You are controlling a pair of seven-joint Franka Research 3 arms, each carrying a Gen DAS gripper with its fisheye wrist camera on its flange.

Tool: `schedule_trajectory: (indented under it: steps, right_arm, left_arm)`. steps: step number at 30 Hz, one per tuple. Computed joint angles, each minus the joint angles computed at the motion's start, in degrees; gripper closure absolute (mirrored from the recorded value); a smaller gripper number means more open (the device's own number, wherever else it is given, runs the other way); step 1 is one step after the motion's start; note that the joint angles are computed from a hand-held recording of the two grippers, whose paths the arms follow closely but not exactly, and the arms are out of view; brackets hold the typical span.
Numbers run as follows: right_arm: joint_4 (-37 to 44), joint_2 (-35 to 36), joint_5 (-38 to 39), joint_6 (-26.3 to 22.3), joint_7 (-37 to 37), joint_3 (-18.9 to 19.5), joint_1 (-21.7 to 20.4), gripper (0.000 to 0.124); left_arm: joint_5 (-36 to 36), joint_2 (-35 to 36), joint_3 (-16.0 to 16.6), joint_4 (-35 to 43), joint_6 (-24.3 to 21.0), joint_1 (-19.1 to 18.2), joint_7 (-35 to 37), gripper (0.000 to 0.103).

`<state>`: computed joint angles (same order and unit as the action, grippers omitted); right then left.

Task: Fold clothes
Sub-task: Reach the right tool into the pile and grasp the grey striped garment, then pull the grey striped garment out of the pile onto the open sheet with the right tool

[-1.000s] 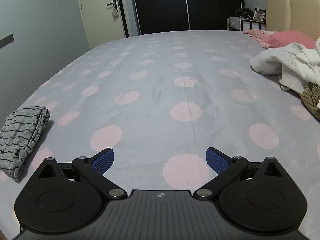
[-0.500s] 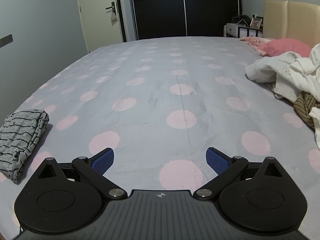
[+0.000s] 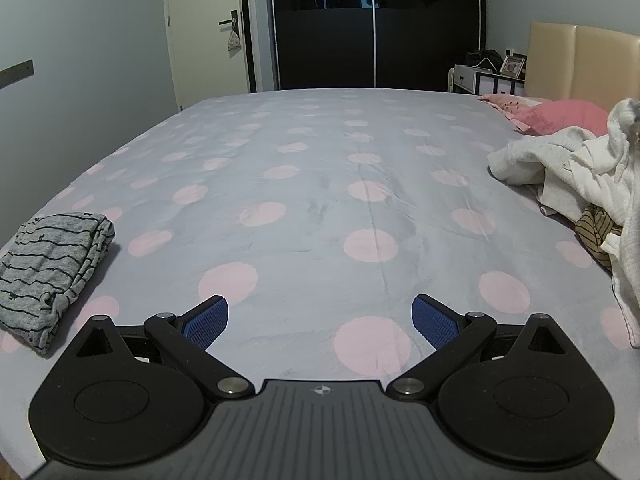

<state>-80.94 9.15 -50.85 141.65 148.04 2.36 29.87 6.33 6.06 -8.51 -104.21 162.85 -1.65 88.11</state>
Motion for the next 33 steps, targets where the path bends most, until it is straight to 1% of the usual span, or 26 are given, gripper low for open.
schedule_trajectory:
  steps: [5,8,10,12,15,18,21,22,23,24,25,29,33]
  right_arm:
    - [4.82,5.14,10.33,6.36,-7.79,2.36,1.88,0.119]
    - [9.21,9.54,18.73,9.36,-14.80,4.42,2.78,0.119]
    - [13.08,13.19,24.24,9.90,-19.50,6.17,3.23,0.119]
    - [16.41,16.55,28.79,9.89,-22.61,7.37,3.70,0.120]
    - [21.09,20.81,33.60,7.85,-25.59,7.85,5.10,0.120]
    - [22.65,22.61,34.70,5.32,-25.00,5.05,7.50,0.118]
    - [20.25,21.51,36.85,4.18,-25.03,2.91,8.50,0.111]
    - [18.94,20.78,37.31,4.44,-25.01,2.09,8.88,0.101]
    - [16.90,19.59,36.91,5.39,-24.39,0.73,9.68,0.080]
    - [15.21,18.62,36.30,6.13,-23.75,-0.53,10.47,0.073]
    - [14.11,17.95,35.47,6.41,-23.22,-1.52,11.12,0.071]
    - [8.24,14.00,32.24,6.40,-20.63,-3.55,11.88,0.071]
    - [2.69,10.24,26.20,4.81,-14.64,-4.88,11.72,0.069]
  left_arm:
    - [-1.56,-0.77,0.06,-0.50,-0.21,0.53,1.13,0.003]
    - [-1.42,-1.25,0.37,-0.89,-0.22,0.67,0.87,0.003]
    - [-1.51,-1.56,0.54,-1.05,-0.29,0.82,0.83,0.003]
    - [-1.58,-1.97,0.71,-1.48,-0.02,0.98,0.90,0.003]
    - [-1.01,-2.46,1.03,-2.07,0.32,1.15,0.70,0.003]
    - [-2.20,-2.64,0.96,-2.24,-0.13,1.36,1.82,0.003]
    - [-3.68,-2.74,0.81,-2.39,-0.36,1.43,3.54,0.003]
    - [-3.90,-2.72,0.78,-2.39,-0.37,1.39,3.88,0.003]
    - [-4.14,-2.70,0.74,-2.38,-0.41,1.34,4.20,0.003]
    - [-4.46,-2.71,0.71,-2.44,-0.39,1.33,4.59,0.003]
    - [-4.69,-2.70,0.67,-2.49,-0.37,1.29,4.92,0.003]
    - [-5.34,-2.55,0.50,-2.65,-0.38,1.07,6.11,0.003]
    - [-6.31,-2.07,0.25,-2.37,-0.68,0.88,6.75,0.003]
